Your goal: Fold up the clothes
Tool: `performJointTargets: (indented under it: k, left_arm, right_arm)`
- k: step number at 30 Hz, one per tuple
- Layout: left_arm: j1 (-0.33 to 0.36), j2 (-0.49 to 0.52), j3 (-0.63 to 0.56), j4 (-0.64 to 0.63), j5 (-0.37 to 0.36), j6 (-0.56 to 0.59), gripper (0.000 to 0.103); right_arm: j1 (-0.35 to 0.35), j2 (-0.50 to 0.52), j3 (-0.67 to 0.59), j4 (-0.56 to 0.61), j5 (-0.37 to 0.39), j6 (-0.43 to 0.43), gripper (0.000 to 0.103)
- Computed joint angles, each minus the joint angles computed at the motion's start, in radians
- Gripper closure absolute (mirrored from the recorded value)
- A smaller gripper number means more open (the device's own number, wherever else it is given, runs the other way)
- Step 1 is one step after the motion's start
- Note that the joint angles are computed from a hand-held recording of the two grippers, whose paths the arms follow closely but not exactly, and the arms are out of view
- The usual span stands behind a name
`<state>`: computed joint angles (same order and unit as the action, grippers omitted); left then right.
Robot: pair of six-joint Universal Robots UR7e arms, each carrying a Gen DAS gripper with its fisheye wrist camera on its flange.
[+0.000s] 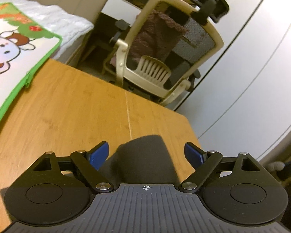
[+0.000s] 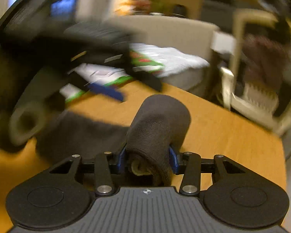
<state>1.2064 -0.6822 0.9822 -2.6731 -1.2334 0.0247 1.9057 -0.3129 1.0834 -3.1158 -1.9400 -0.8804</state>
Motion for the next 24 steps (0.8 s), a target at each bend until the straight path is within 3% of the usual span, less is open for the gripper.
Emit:
performJointTargets:
  k: [2, 4, 7, 11, 17, 21, 23, 24]
  left_arm:
    - [-0.007, 0.001, 0.014, 0.010, 0.067, 0.026, 0.023]
    - [-0.006, 0.001, 0.026, 0.004, 0.104, 0.037, 0.023]
    - [0.002, -0.011, 0.047, -0.009, 0.134, 0.026, 0.022]
    - [0.010, -0.025, 0.066, -0.028, 0.141, 0.024, 0.020]
    - [0.013, -0.044, 0.097, -0.051, 0.133, 0.018, 0.018]
    - [0.015, -0.048, 0.103, -0.057, 0.138, 0.007, 0.018]
    - [0.016, -0.049, 0.106, -0.070, 0.139, 0.003, 0.018]
    - [0.017, -0.050, 0.106, -0.081, 0.136, 0.002, 0.018]
  right_arm:
    - [0.010, 0.016, 0.015, -0.059, -0.012, -0.106, 0.059]
    - [0.012, 0.015, 0.021, -0.062, -0.004, -0.114, 0.055]
    - [-0.003, -0.030, 0.039, 0.022, 0.083, 0.035, 0.045]
    - [-0.036, -0.078, 0.042, 0.120, 0.218, 0.326, 0.036]
    - [-0.093, -0.063, -0.022, 0.234, 0.300, 0.711, 0.026]
    - [-0.119, -0.041, -0.056, 0.312, 0.360, 0.861, 0.029]
    - [-0.114, -0.034, -0.056, 0.296, 0.341, 0.834, 0.046]
    - [-0.104, -0.027, -0.063, 0.278, 0.315, 0.794, 0.049]
